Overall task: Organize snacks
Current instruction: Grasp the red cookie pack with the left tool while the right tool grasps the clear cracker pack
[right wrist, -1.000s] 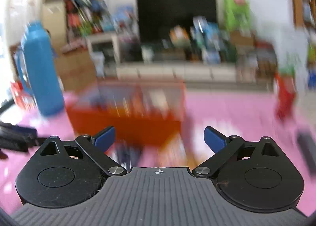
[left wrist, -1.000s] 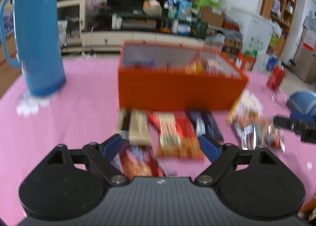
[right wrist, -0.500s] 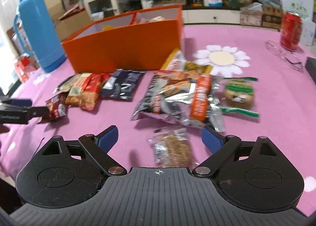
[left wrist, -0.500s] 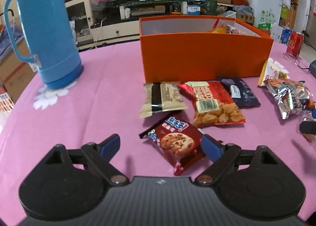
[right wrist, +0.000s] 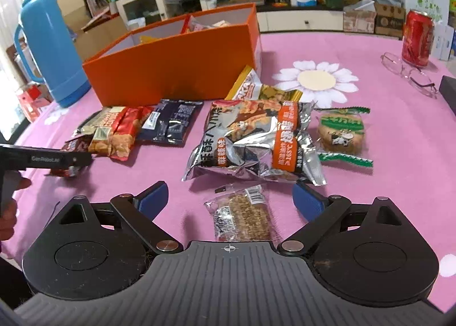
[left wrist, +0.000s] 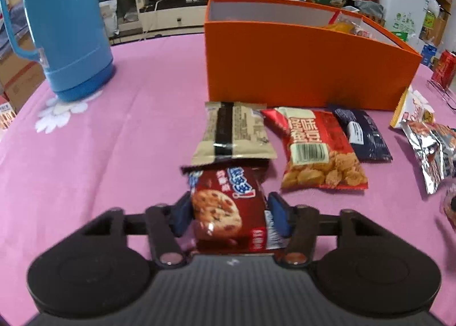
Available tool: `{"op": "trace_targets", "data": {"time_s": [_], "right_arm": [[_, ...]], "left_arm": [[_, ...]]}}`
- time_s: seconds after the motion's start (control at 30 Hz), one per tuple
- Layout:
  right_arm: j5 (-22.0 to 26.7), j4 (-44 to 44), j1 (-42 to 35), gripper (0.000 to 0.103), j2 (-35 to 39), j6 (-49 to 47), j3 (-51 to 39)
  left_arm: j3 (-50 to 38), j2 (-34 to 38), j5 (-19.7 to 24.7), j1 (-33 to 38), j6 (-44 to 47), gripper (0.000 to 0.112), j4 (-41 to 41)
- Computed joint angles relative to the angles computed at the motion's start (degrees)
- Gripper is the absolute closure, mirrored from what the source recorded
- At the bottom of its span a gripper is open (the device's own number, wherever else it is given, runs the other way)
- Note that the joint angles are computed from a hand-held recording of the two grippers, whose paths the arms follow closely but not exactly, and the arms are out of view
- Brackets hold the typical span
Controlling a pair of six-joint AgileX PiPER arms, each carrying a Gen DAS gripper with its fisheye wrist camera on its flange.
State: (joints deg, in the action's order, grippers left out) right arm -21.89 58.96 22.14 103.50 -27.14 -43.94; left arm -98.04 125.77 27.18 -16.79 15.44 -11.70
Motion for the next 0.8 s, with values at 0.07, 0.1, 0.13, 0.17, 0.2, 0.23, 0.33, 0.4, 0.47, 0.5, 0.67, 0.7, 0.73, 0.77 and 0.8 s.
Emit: {"op": "trace_targets", "data": {"time_s": [0.07,0.1,0.13,0.17,0.2,0.23,0.33,0.4,0.47,0.5,0.67,0.7,0.73,0.77,0.8], "right_arm": [[-0.6,0.3,0.1,0.019,-0.6,-0.2,0.7],[-0.6,-0.1,0.0,0.018,-0.9,0.3,1.1],[-0.1,0.2,-0.1,0.018,-1.1,0.0,1.2],[1.0,1.6,-0.2,0.018,-1.4,-1.6,1.3],[1.4,3.3,0.1,0.018,-1.7,-3.4,1.5],[1.2,5.8,0.8,0.018,-2.0,-6.1,1.9],[-1.4,11.4,2.8,0.018,-1.7,-13.6,2.1],[-0.9,12.9,2.7,0.026,-0.8,-15.6,1.4],[0.5,12.4,2.3,0.039,0.3,-16.0,0.2],[0.1,14.3,2.7,0.041,0.9,-18.7,-0.6],[-0.7,17.3,4.7,0.049,1.6,-23.3,-1.7],[-0.3,17.2,5.1,0.049,1.7,-23.8,-1.8],[-0.3,18.0,5.7,0.049,1.8,-25.2,-2.2],[0.2,17.7,6.0,0.049,1.7,-25.1,-2.3],[1.4,15.2,5.8,0.049,1.5,-22.8,-2.1]], "left_arm": [[2.2,-1.2,-0.6,0.6,2.2,0.058,-1.0],[3.2,-1.9,-0.5,1.0,4.0,0.058,-2.2],[4.5,-2.7,-0.3,1.6,6.6,0.058,-4.2],[6.0,-3.7,-0.3,2.2,9.7,0.058,-6.3],[7.5,-4.6,-0.5,2.6,12.0,0.058,-7.8],[8.8,-5.5,-0.4,3.0,14.4,0.058,-9.4],[11.0,-7.0,0.6,3.7,18.4,0.058,-11.7],[11.1,-7.3,1.0,3.5,18.5,0.058,-11.3],[11.1,-7.5,0.5,3.3,16.9,0.051,-10.0],[11.0,-7.5,0.5,3.3,16.8,0.049,-10.0],[11.2,-7.8,0.0,2.8,15.9,0.045,-9.1],[11.1,-7.6,-0.1,2.6,14.9,0.045,-8.0],[11.0,-7.5,-0.1,2.3,13.8,0.045,-7.1],[10.8,-7.4,0.0,2.2,13.2,0.045,-6.6],[10.9,-7.5,0.0,2.2,13.1,0.045,-6.4]]}}
